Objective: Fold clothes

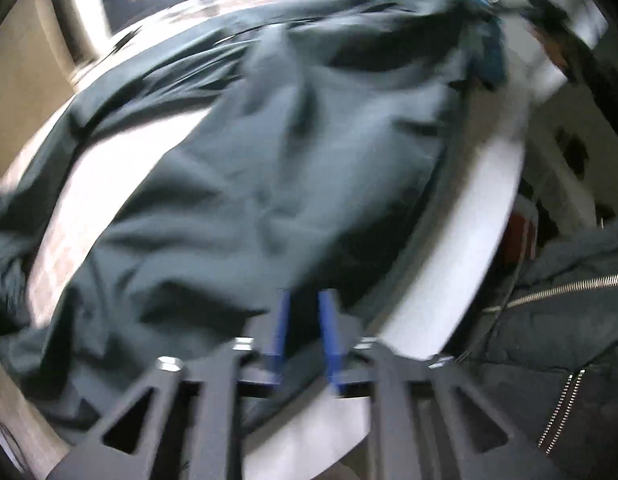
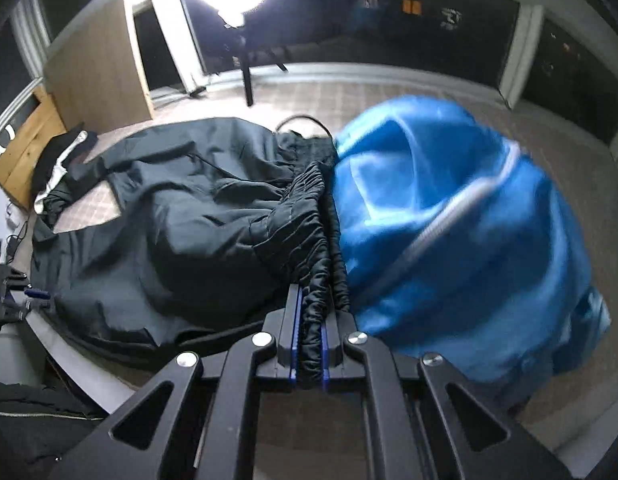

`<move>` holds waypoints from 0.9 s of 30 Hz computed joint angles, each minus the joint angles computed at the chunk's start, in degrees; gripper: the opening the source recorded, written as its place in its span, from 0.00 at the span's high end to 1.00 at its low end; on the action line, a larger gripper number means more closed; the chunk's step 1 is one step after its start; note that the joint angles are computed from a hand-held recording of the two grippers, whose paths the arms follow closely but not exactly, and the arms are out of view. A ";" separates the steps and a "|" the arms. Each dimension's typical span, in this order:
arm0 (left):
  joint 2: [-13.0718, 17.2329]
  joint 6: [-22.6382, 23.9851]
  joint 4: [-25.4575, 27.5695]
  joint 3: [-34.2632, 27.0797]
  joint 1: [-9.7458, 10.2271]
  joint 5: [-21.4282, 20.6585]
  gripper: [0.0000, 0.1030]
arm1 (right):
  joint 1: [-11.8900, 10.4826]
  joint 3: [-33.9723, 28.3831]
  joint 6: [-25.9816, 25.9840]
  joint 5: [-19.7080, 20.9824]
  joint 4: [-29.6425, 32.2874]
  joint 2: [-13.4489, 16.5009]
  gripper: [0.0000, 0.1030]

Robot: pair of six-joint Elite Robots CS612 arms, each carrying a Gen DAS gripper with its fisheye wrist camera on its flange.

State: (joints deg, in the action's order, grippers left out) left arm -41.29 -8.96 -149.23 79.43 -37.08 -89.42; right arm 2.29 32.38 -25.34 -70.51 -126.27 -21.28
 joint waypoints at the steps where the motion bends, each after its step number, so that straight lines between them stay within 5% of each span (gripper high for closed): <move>1: 0.47 2.05 0.52 -0.75 -0.54 0.57 0.69 | -0.04 -0.34 0.39 0.15 0.39 0.21 0.93; 8: 2.63 8.06 2.29 -3.31 -1.60 0.03 0.72 | -0.24 -0.51 1.36 1.24 0.74 -0.08 0.93; 9: 2.81 8.58 2.76 -3.41 -1.69 -0.33 0.88 | -0.28 -0.30 1.40 1.33 0.58 -0.23 0.93; 10: 3.17 8.72 4.04 -3.97 -1.55 -1.73 1.00 | -0.14 -0.01 1.59 1.04 0.25 -0.34 0.93; 18: -0.50 8.06 4.22 -0.51 -0.15 -15.77 1.00 | -0.45 9.56 0.08 -1.76 -5.83 -5.32 0.93; 22: -1.48 7.86 2.07 0.85 -0.83 -9.64 0.96 | -0.54 10.32 -0.45 -4.46 -4.11 -5.20 0.92; 24: -0.87 7.06 2.15 -0.18 -0.83 -5.76 0.70 | -0.48 7.85 0.76 -4.76 -1.79 -3.72 0.92; 27: 0.23 11.00 3.16 -1.85 -1.26 -0.11 0.65 | -0.18 5.04 0.83 -4.46 -0.25 -2.42 0.92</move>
State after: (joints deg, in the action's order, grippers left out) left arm -41.06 2.04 -146.06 77.58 -38.34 -89.52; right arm 2.10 37.42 -24.52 -74.97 -126.51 -23.69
